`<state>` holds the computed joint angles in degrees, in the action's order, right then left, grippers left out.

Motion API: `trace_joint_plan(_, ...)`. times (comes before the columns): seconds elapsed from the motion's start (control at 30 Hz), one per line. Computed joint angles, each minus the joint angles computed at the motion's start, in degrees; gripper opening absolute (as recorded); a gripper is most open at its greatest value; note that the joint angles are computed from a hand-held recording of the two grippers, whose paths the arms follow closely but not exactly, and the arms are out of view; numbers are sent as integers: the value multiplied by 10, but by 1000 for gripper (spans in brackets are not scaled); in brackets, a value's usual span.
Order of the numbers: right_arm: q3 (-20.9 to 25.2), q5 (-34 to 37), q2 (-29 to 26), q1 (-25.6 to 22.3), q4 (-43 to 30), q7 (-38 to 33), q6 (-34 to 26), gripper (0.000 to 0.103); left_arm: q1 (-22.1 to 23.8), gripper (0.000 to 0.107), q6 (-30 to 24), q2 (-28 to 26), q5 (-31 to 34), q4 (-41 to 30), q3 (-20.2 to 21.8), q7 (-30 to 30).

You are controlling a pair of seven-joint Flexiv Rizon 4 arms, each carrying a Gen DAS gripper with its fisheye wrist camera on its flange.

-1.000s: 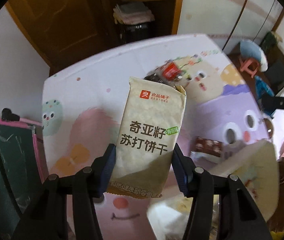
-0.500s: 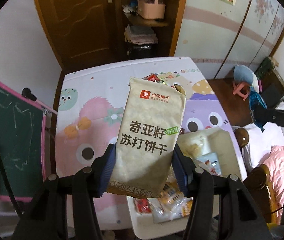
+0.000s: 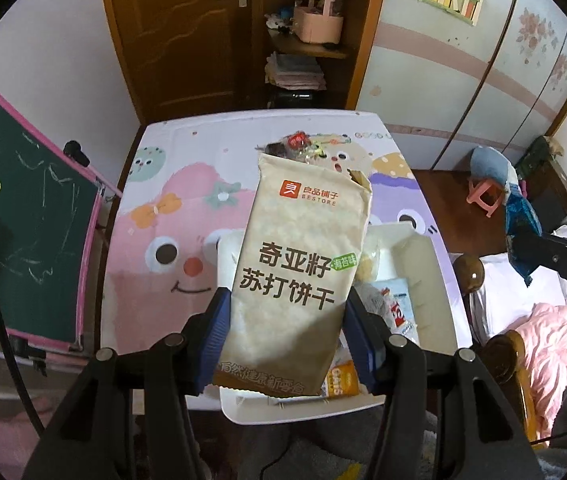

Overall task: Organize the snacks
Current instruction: 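Carry both packs over the tray and open both grippers to drop them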

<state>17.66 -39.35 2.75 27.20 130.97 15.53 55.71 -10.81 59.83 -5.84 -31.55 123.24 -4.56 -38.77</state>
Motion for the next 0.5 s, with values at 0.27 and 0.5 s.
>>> trace_joint_plan(0.27,5,1,-17,14,5,11,16,24,-8,53,36,-2,31,31,1,-31)
trace_joint_plan(0.5,3,39,-46,35,-10,-26,4,25,-5,53,44,-14,74,34,4,-71)
